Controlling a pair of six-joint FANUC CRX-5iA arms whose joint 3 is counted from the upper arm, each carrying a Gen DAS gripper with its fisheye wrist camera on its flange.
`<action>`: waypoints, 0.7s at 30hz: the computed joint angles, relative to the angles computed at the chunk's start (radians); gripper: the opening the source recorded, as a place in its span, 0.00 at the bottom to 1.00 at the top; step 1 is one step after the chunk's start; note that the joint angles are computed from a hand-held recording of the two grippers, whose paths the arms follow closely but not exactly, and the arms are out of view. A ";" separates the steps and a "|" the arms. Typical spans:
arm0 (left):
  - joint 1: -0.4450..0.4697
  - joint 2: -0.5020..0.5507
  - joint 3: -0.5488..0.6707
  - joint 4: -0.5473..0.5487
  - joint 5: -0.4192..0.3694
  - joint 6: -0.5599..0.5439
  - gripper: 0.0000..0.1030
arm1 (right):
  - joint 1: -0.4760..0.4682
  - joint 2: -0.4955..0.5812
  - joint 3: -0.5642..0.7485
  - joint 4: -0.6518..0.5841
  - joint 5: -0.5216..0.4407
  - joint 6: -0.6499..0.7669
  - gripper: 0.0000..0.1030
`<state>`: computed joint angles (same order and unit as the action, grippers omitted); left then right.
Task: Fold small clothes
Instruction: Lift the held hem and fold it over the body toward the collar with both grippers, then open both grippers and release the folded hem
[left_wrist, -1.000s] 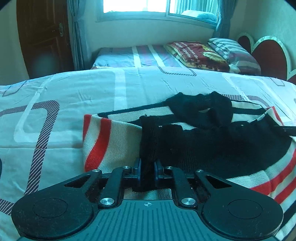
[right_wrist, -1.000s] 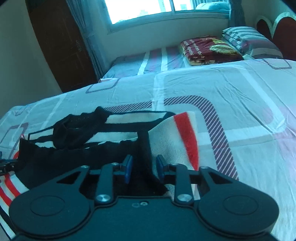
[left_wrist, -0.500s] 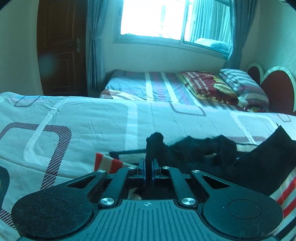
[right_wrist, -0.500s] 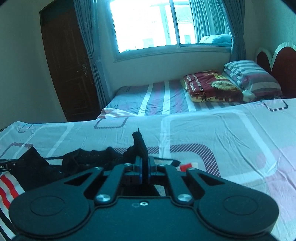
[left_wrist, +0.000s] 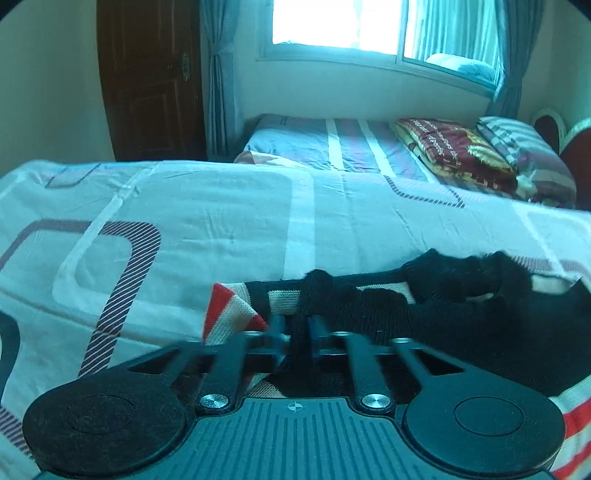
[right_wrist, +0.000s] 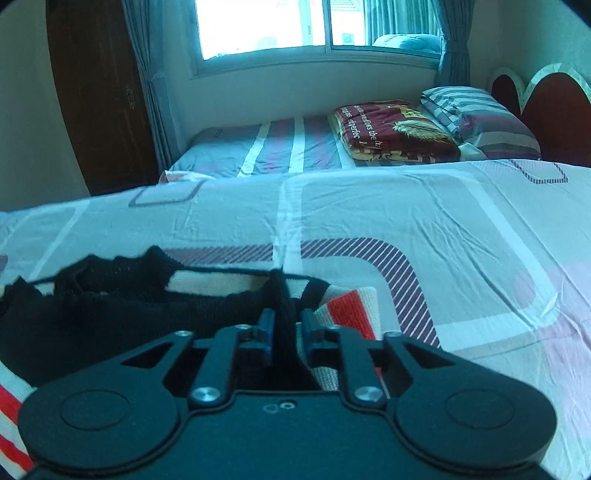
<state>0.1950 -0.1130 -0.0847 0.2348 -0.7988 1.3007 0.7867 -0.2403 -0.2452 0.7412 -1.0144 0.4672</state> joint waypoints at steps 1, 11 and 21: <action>0.011 -0.020 -0.012 0.013 0.005 0.005 0.84 | 0.007 -0.015 -0.011 0.028 0.003 -0.025 0.36; -0.045 -0.157 -0.141 0.113 0.025 -0.156 1.00 | 0.156 -0.036 -0.002 -0.006 0.030 0.046 0.42; -0.051 -0.177 -0.159 -0.055 -0.015 -0.025 1.00 | 0.179 -0.044 -0.055 -0.015 -0.048 0.027 0.42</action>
<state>0.1441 -0.2896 -0.2437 0.1802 -0.8138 1.2754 0.9659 -0.2840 -0.3001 0.7257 -1.0623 0.4946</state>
